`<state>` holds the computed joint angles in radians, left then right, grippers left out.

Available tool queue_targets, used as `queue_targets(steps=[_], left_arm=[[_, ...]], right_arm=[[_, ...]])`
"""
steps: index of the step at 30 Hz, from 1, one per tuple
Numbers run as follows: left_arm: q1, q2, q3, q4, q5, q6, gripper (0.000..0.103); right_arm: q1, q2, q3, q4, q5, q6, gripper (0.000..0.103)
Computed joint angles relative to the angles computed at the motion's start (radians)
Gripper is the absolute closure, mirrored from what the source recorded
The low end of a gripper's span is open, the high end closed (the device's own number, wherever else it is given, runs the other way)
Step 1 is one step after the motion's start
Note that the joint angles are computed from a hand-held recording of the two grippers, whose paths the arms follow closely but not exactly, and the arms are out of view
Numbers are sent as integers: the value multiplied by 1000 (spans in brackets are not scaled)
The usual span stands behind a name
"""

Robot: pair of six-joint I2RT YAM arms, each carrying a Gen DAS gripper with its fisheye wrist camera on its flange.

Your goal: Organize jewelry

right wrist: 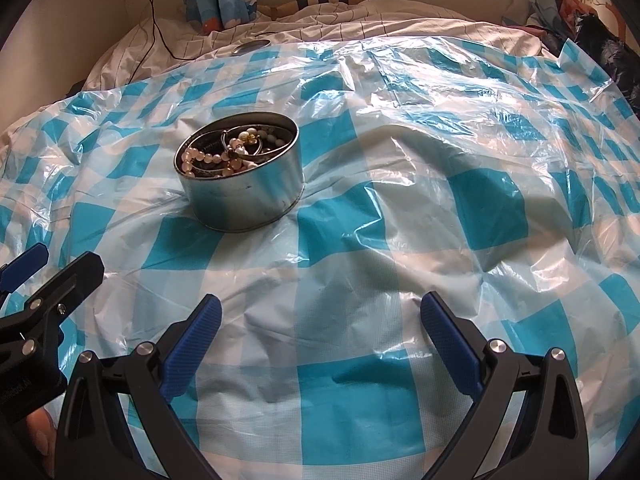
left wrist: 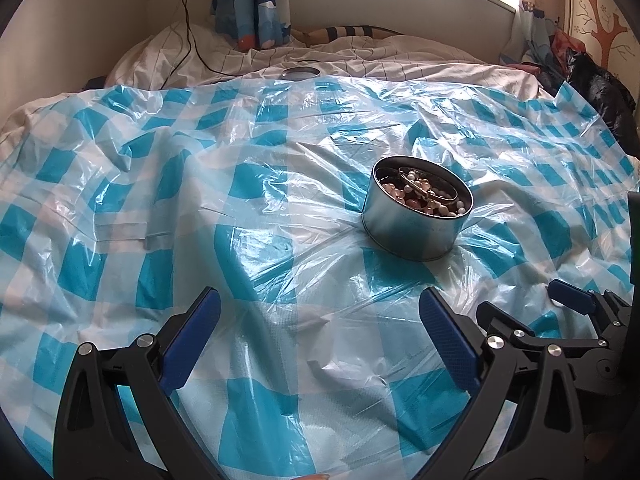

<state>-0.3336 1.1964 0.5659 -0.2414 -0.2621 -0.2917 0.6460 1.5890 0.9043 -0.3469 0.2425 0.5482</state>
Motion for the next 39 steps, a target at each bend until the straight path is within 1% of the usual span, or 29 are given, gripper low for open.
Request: queue_targets(steps=[10,15,29,39], left_arm=[[13,5,3,-4,-7,2,8],[45,20,10,-13,11,3,8],[40,68,14,2,1,-4,8],[32,75,13,7,-5,-7,8]], right_arm=[[0,0,0,0,0,0,7],[2,-7,0,-4,9,-1,7],[28,-28,19,-49,107,-22,7],[34,-25,24,-56,118,-36,7]])
